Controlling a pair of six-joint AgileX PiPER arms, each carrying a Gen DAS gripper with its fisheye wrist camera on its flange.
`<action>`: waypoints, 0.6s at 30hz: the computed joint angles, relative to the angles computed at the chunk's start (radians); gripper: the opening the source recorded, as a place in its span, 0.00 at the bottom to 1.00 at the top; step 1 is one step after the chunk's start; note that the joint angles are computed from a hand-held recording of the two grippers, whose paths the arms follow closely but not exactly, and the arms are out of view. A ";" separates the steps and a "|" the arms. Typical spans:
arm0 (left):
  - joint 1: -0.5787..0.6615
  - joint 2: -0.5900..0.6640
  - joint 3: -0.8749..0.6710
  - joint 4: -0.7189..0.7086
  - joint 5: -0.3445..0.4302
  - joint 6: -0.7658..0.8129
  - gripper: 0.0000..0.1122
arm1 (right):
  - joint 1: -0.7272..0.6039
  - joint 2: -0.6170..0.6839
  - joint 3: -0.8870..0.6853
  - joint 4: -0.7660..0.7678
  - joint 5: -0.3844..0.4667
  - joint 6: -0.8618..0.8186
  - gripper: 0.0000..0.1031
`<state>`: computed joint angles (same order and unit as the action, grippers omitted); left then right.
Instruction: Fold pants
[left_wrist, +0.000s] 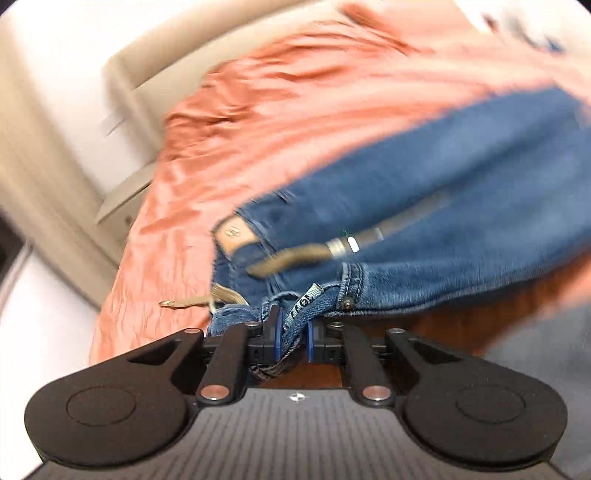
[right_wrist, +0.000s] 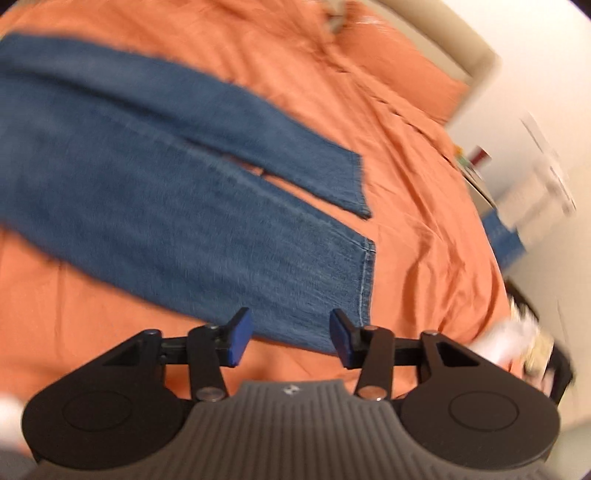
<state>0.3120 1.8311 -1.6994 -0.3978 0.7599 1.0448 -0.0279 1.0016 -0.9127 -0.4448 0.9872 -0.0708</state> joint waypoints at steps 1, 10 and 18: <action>-0.006 0.009 -0.042 0.015 0.028 -0.073 0.12 | -0.019 0.003 0.005 0.008 -0.003 -0.065 0.34; -0.050 0.048 -0.188 0.131 0.120 -0.363 0.12 | -0.073 0.061 0.169 -0.118 -0.170 -0.295 0.19; -0.064 0.037 -0.158 0.171 0.092 -0.459 0.11 | -0.112 0.081 0.299 -0.301 -0.361 -0.211 0.02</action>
<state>0.2482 1.8680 -1.8571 -0.2263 0.8520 0.5857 -0.1396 1.0826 -0.6137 -0.7458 0.6258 -0.2814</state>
